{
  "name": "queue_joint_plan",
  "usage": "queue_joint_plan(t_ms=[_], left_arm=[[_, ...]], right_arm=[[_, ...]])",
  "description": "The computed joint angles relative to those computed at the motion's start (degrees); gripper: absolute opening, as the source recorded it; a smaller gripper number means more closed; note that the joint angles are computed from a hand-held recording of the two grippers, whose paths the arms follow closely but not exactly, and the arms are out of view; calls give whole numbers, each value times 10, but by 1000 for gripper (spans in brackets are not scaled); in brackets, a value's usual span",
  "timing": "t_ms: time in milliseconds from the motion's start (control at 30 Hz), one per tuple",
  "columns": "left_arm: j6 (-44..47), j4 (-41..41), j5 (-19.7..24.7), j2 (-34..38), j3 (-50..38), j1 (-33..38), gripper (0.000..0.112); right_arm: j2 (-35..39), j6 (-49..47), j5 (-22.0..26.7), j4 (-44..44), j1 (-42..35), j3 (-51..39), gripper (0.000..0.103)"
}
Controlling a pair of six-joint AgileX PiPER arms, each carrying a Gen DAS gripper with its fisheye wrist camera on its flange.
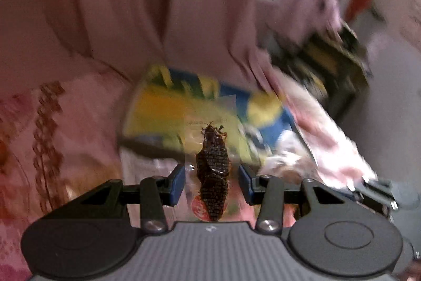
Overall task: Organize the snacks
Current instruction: 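Carry both snacks into the printed box and open both tools to release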
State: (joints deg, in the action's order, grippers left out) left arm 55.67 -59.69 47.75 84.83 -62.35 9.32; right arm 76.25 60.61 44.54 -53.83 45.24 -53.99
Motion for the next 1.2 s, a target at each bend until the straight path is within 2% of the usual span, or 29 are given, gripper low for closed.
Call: queue_joint_plan(t_ms=[200,367,467,533,700,800,967,1200], left_arm=[[-79,-28,-87,86,-92,-40,48],[-101,-42,-131,155,-156,-61,48],[-112,-28,-142,190,-185,-72,48],[-153,26,-145,214,-213,-86,48],[-219,103,-124,268,-269,-106,48],[-227,130,-129,278,-275,-117,48],[-288,203,-126,294,-296,-132,48],[-334,253,-113,303,-314,-139,49]], right_arm=[[67,206,-32,-123,-70,-55,43],[132,300,-53,-150,-128,-115,43],[183,277,-83,-96,-172,-170,43],[215,233,-88,-49,-190,-209,43],[289,122,-70,50,-212,-289,43],[318,93,-53,93,-219,-316,43],[347,55,-33,137,-224,-343,43],[352,43,-31,153,-223,-348,43]])
